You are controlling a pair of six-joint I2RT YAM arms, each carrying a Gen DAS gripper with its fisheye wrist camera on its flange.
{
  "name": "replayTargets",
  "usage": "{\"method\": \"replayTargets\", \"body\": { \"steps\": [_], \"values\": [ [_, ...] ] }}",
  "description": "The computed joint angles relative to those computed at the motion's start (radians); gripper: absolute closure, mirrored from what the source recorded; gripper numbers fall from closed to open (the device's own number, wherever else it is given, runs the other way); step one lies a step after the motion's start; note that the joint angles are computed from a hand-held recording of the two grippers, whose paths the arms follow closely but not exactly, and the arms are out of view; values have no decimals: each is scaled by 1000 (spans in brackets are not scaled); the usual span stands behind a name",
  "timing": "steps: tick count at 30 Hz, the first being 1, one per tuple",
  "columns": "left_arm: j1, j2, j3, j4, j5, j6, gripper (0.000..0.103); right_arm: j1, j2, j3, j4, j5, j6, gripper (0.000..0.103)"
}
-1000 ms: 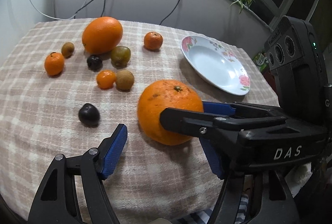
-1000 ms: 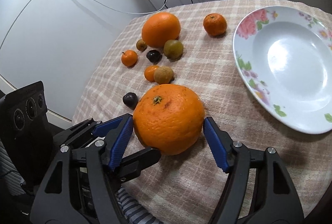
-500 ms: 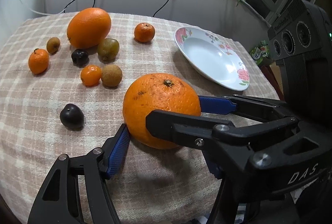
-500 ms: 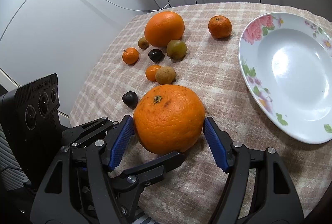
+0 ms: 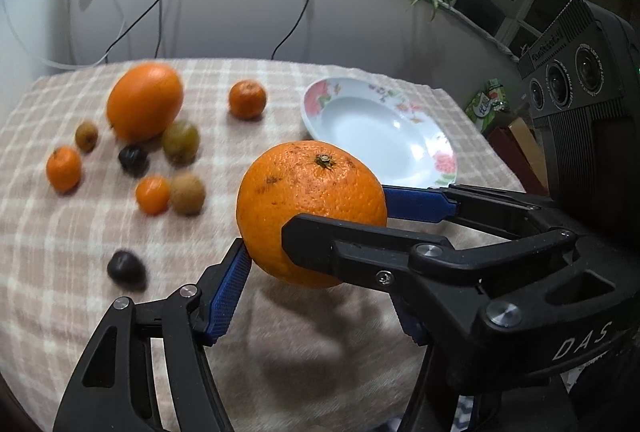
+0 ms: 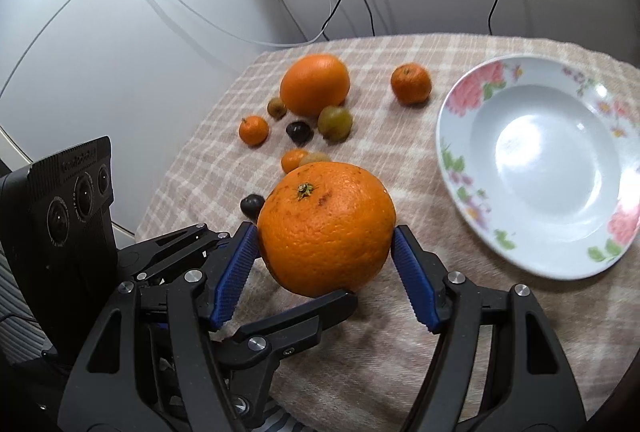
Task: Organize fruits
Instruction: 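Carry the orange over the white floral plate, lower it, open right gripper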
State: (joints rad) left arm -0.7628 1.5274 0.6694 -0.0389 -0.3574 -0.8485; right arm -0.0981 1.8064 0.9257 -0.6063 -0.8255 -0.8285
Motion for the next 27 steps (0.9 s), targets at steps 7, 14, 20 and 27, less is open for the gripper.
{"method": "replayTargets", "body": {
  "steps": [7,14,20,27],
  "values": [
    [41,102,129,6,36,84,38,-51,46,109,-60,-21,-18,31],
    [75,189,249,-9,70,157,37,-91,126,235,-86,-34,-7,31],
    [110,295,367,-21,118,206,37,-111,219,355,-89,-35,22,31],
    [136,396,476,-37,156,225,37,-118,305,453,-81,-16,49,31]
  ]
}}
